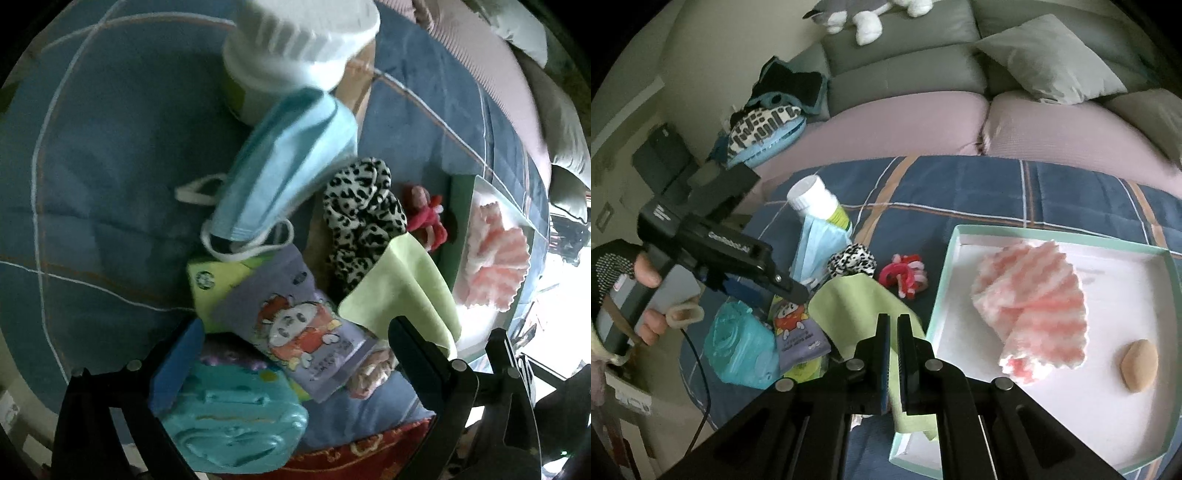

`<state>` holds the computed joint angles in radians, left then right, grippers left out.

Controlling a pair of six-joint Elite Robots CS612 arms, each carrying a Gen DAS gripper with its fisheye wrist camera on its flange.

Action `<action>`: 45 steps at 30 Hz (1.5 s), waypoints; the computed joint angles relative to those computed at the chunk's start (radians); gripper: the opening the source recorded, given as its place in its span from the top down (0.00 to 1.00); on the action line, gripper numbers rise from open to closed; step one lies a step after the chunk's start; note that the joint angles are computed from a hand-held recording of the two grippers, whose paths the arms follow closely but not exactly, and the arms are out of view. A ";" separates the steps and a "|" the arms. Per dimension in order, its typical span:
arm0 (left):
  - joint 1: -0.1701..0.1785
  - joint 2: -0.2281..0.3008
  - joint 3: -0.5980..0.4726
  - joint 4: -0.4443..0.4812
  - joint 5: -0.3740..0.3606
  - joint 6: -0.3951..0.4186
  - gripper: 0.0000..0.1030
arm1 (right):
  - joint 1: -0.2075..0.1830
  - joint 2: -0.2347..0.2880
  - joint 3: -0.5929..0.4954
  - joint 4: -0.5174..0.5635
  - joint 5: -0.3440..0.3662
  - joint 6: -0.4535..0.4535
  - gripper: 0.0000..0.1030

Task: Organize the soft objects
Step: 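Grasp the green cloth with the right tool and lift it, then carry the green cloth with the right tool while the left tool grasps the purple snack packet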

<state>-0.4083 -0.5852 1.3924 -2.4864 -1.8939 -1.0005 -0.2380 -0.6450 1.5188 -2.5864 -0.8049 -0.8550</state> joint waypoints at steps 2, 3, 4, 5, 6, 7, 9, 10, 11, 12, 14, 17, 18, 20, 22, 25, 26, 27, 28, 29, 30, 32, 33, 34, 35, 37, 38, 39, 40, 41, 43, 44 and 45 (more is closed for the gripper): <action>0.000 0.014 -0.020 0.017 -0.015 -0.011 0.03 | -0.001 0.005 -0.006 0.003 0.003 0.000 0.96; 0.000 0.021 -0.031 0.024 -0.017 -0.016 0.03 | -0.001 0.007 -0.008 0.004 0.003 -0.002 0.96; 0.000 0.027 -0.038 0.026 -0.021 -0.025 0.03 | -0.001 0.009 -0.011 0.014 0.001 -0.011 0.96; 0.001 0.031 -0.041 0.026 -0.026 -0.031 0.03 | 0.000 0.011 -0.016 0.029 -0.001 -0.023 0.96; 0.002 0.035 -0.043 0.024 -0.029 -0.039 0.03 | 0.002 0.013 -0.019 0.046 -0.006 -0.042 0.95; 0.002 0.038 -0.045 0.022 -0.030 -0.050 0.03 | 0.003 0.013 -0.019 0.050 -0.011 -0.056 0.93; 0.006 0.037 -0.038 0.018 -0.027 -0.057 0.03 | 0.006 0.012 -0.013 0.037 -0.017 -0.071 0.93; 0.006 0.037 -0.035 0.014 -0.025 -0.065 0.03 | 0.006 0.014 -0.017 0.053 -0.014 -0.081 0.93; 0.007 0.035 -0.028 0.007 -0.024 -0.069 0.03 | 0.007 0.014 -0.020 0.076 -0.011 -0.094 0.93; 0.009 0.033 -0.022 0.001 -0.023 -0.068 0.03 | 0.009 0.013 -0.021 0.089 -0.014 -0.107 0.93; 0.010 0.034 -0.021 0.005 -0.020 -0.060 0.03 | 0.014 0.011 -0.015 0.077 -0.028 -0.123 0.92; 0.009 0.040 -0.036 0.035 -0.016 -0.046 0.04 | 0.018 0.008 -0.008 0.078 -0.046 -0.147 0.85; 0.008 0.040 -0.045 0.051 -0.014 -0.042 0.05 | 0.019 0.007 -0.005 0.071 -0.050 -0.149 0.79; 0.005 0.043 -0.053 0.064 -0.007 -0.041 0.07 | 0.021 0.004 0.003 0.053 -0.061 -0.155 0.69; -0.005 0.043 -0.052 0.058 0.001 -0.058 0.10 | 0.023 0.003 0.009 0.038 -0.067 -0.162 0.60; -0.007 0.033 -0.044 0.061 0.012 -0.067 0.16 | 0.028 0.004 0.007 0.040 -0.092 -0.179 0.58; -0.006 0.033 -0.045 0.066 0.016 -0.066 0.17 | 0.030 0.006 0.005 0.045 -0.098 -0.183 0.58; -0.007 0.034 -0.048 0.071 0.017 -0.064 0.18 | 0.033 0.007 0.003 0.049 -0.106 -0.188 0.58; -0.005 0.031 -0.046 0.076 0.018 -0.058 0.18 | 0.035 0.009 0.002 0.047 -0.113 -0.190 0.58; -0.005 0.032 -0.052 0.089 0.021 -0.050 0.18 | 0.039 0.011 0.004 0.036 -0.126 -0.190 0.58; -0.005 0.031 -0.055 0.099 0.022 -0.045 0.18 | 0.041 0.012 0.004 0.030 -0.134 -0.191 0.58; -0.007 0.037 -0.073 0.125 0.027 -0.035 0.18 | 0.047 0.014 0.010 0.007 -0.154 -0.191 0.58; -0.008 0.039 -0.079 0.136 0.029 -0.029 0.18 | 0.048 0.015 0.012 -0.002 -0.158 -0.191 0.58; -0.009 0.042 -0.087 0.145 0.029 -0.024 0.18 | 0.049 0.015 0.013 -0.004 -0.161 -0.193 0.58; -0.011 0.045 -0.094 0.151 0.029 -0.021 0.18 | 0.049 0.016 0.013 -0.002 -0.162 -0.193 0.58; -0.012 0.049 -0.107 0.156 0.030 -0.017 0.18 | 0.047 0.016 0.012 0.001 -0.163 -0.187 0.63; -0.014 0.051 -0.115 0.161 0.032 -0.013 0.18 | 0.047 0.017 0.010 0.002 -0.162 -0.182 0.68; -0.015 0.054 -0.124 0.169 0.037 -0.008 0.18 | 0.045 0.017 0.009 0.004 -0.162 -0.177 0.75; -0.017 0.056 -0.129 0.174 0.040 -0.004 0.18 | 0.043 0.018 0.007 0.008 -0.161 -0.173 0.81; -0.018 0.059 -0.136 0.180 0.043 -0.001 0.18 | 0.042 0.019 0.004 0.014 -0.158 -0.170 0.84; -0.021 0.063 -0.149 0.196 0.050 0.008 0.18 | 0.038 0.020 0.001 0.014 -0.152 -0.159 0.93; -0.022 0.065 -0.154 0.200 0.052 0.010 0.18 | 0.037 0.021 0.000 0.013 -0.148 -0.150 0.93; -0.023 0.067 -0.159 0.203 0.054 0.012 0.18 | 0.035 0.022 -0.002 0.013 -0.143 -0.139 0.95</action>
